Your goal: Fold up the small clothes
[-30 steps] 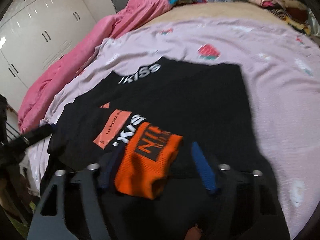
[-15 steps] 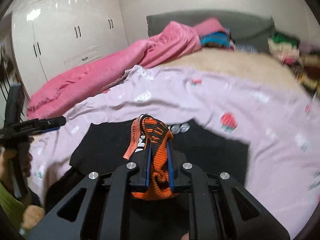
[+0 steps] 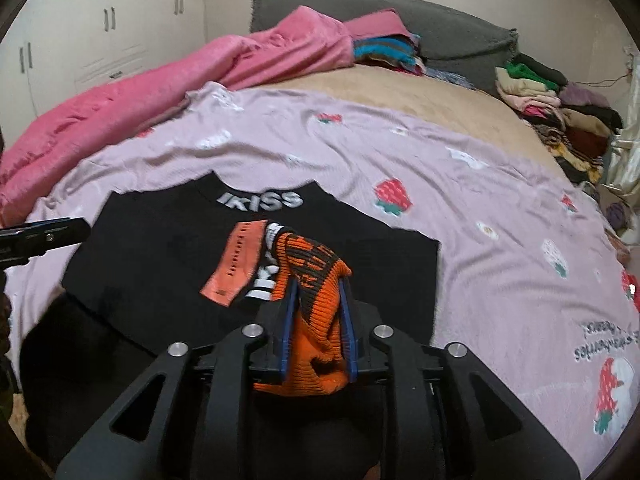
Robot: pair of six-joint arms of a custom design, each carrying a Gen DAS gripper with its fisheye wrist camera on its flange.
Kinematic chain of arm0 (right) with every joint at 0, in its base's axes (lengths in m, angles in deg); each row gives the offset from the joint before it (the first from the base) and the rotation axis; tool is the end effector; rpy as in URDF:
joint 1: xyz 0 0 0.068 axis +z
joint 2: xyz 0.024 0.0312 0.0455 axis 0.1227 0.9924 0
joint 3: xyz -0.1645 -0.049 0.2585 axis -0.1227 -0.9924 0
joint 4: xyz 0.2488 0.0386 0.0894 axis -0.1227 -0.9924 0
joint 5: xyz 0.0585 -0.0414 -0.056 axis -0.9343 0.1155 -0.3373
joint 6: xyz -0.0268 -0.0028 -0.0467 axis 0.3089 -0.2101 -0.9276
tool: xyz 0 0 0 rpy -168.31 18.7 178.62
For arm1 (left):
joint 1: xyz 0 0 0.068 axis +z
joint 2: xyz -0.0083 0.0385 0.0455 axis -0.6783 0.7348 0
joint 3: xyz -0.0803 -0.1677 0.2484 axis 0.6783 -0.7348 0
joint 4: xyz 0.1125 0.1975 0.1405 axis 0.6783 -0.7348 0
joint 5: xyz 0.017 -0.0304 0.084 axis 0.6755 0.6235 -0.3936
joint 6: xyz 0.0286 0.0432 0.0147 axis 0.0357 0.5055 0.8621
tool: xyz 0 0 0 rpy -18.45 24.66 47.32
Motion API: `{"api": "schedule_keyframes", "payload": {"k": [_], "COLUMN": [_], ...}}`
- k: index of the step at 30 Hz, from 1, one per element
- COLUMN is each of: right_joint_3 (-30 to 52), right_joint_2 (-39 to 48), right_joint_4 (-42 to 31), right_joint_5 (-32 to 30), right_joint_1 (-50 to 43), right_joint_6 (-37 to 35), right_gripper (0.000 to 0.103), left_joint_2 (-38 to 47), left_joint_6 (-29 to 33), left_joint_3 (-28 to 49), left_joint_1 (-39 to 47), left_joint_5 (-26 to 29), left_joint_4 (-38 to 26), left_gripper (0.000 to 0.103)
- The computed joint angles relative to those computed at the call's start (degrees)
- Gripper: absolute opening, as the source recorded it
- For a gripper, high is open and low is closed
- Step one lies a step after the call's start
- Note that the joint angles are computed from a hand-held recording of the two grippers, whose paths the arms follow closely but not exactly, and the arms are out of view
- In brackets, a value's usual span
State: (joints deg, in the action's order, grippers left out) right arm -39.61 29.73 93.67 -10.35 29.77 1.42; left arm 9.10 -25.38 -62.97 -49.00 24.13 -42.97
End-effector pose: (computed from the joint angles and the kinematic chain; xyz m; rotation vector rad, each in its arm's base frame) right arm 0.2369 0.0996 0.1421 -0.5546 2.3136 0.1671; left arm 0.1609 -0.0200 0.1417 -0.2789 2.4156 -0.2969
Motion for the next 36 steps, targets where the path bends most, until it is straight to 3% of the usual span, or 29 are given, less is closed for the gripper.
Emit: {"api": "schedule_keyframes", "payload": {"k": [3, 4, 8, 10, 11, 13, 15, 18, 20, 24, 36], "right_joint_3": [-1.02, -1.20, -2.56, -2.89, -2.77, -2.26, -1.41, -0.12, 0.82, 3.05, -1.33], "right_joint_2": [0.88, 1.06, 0.46, 0.29, 0.52, 1.16, 2.26, 3.93, 5.49, 10.27, 7.30], "right_joint_4": [1.49, 1.71, 2.56, 2.65, 2.47, 1.57, 0.59, 0.01, -0.19, -2.84, -0.13], "right_joint_5": [2.14, 2.24, 0.62, -0.98, -1.87, -4.54, -8.00, -12.81, -13.20, -6.60, -9.37], "right_joint_1": [-0.47, -0.95, -2.83, -2.84, -2.71, -1.97, -1.15, -0.07, 0.53, 0.81, -3.09], "right_joint_6": [-0.09, -0.23, 0.03, 0.08, 0.01, -0.04, 0.50, 1.65, 2.39, 2.87, 2.53], "right_gripper": [0.026, 0.033, 0.037, 0.037, 0.038, 0.039, 0.042, 0.050, 0.056, 0.058, 0.061], "left_joint_2": [3.19, 3.76, 6.77, 8.83, 10.46, 14.02, 16.00, 16.47, 16.50, 15.76, 13.65], "left_joint_6": [-0.53, -0.56, -0.54, -0.31, -0.04, 0.97, 1.78, 3.31, 4.27, 5.04, 3.60], "left_joint_3": [0.02, 0.00, 0.09, 0.18, 0.02, -0.23, -1.01, -2.73, -3.20, -3.79, -4.11], "left_joint_1": [-2.97, -3.56, -4.70, -4.78, -4.02, -1.84, -0.02, 4.19, 6.41, 6.77, 5.19], "left_joint_5": [-1.84, -2.20, -2.50, -2.59, -2.09, -0.41, 0.28, 3.01, 5.18, 5.52, 4.50], "left_joint_4": [2.09, 2.50, 4.36, 4.95, 5.73, 7.03, 8.60, 10.62, 10.93, 10.85, 9.68], "left_gripper": [0.078, 0.078, 0.078, 0.067, 0.057, 0.052, 0.040, 0.033, 0.032, 0.032, 0.034]}}
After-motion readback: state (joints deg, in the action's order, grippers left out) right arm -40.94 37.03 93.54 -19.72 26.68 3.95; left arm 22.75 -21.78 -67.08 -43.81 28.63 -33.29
